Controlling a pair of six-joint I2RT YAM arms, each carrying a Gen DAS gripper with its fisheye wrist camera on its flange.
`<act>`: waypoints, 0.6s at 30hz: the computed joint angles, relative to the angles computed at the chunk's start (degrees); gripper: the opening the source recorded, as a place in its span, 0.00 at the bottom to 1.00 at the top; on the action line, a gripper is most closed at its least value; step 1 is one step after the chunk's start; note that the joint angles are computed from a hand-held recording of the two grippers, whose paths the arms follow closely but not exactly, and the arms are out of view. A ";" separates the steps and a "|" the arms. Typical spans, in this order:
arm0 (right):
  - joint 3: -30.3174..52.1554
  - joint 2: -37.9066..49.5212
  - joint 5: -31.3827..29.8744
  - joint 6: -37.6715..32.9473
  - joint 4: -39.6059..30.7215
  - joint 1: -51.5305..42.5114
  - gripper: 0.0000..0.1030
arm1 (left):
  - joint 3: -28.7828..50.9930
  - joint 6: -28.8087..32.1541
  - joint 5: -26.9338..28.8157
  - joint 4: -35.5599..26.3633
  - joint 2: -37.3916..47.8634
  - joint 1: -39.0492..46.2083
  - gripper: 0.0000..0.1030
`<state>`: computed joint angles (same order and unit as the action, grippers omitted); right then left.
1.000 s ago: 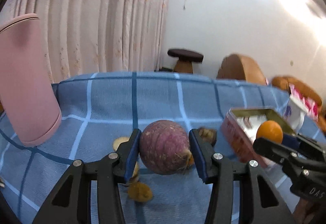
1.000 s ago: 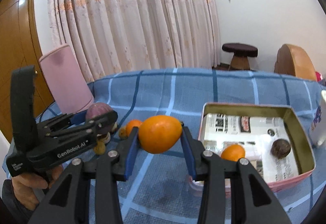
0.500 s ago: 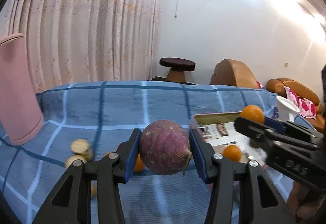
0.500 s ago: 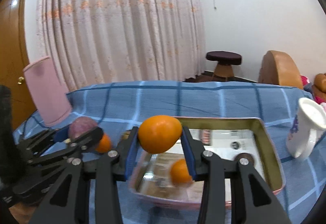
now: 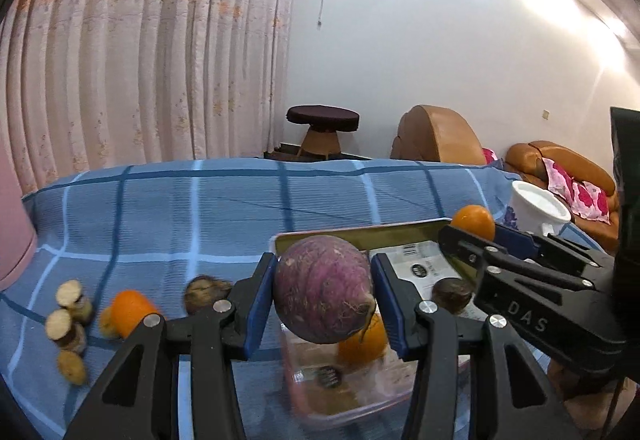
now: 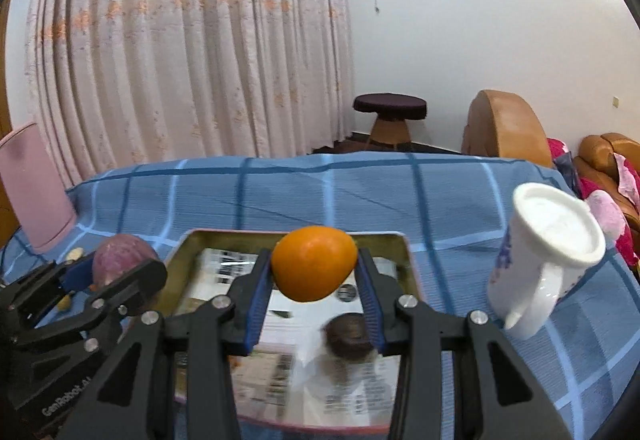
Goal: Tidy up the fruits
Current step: 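Carry the orange and purple root into the pink tin and release both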
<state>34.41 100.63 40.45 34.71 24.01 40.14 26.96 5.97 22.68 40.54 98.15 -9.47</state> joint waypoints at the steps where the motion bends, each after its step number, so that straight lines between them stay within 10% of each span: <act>1: -0.44 -0.21 -0.44 -0.18 0.17 -0.81 0.43 | 0.35 -0.38 -1.09 0.03 0.34 -1.35 0.49; 18: -1.17 1.92 -8.74 -1.07 1.06 -7.86 0.43 | 5.69 -1.60 -11.10 -4.88 4.95 -8.66 0.49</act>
